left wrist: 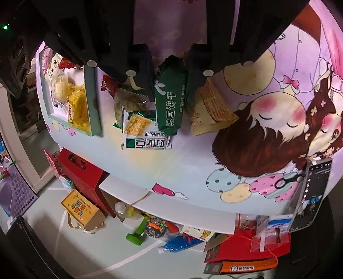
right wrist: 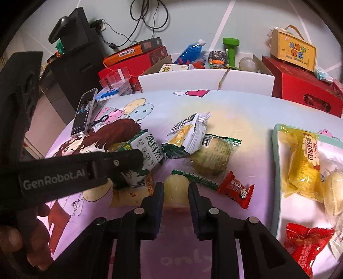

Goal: Organize snacks
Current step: 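Grasp the green biscuit packet with the left tool while the right tool grasps the round yellow cake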

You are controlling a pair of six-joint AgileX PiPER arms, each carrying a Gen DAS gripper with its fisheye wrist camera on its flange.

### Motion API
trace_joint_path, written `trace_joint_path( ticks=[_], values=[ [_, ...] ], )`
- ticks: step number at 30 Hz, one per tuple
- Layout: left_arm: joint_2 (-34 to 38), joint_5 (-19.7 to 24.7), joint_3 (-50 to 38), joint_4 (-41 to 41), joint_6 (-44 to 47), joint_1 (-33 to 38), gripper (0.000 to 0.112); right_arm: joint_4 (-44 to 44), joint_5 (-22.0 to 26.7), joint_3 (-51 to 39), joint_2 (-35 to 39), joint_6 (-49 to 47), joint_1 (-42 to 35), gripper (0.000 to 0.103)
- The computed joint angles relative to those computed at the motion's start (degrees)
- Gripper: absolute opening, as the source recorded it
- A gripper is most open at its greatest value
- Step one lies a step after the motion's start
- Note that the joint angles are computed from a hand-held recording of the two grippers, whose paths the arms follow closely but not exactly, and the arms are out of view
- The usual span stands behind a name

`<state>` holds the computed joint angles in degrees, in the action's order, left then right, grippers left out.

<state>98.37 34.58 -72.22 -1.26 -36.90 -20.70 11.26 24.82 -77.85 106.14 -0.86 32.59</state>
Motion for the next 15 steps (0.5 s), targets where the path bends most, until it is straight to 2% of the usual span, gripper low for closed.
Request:
trace_joint_path(
  ticks=[2, 4, 8, 15],
  values=[
    [0.66, -0.15, -0.13, -0.78, 0.63, 0.06, 0.027, -2.65, -0.18, -0.25, 0.55, 1.93, 0.49, 0.032],
    [1.29, -0.38, -0.30, -1.29, 1.16, 0.07, 0.027, -2.65, 0.32, -0.78, 1.17, 1.98, 0.51, 0.043],
    [1.94, -1.01, -0.45, -1.63, 1.59, 0.03, 0.027, -7.40, 3.35, -3.01, 4.13, 6.78, 1.04, 0.044],
    [1.75, -2.08, 0.21, -1.65, 1.13, 0.22, 0.027, -4.25, 2.67, -2.34, 3.97, 5.27, 0.01, 0.040]
  ],
)
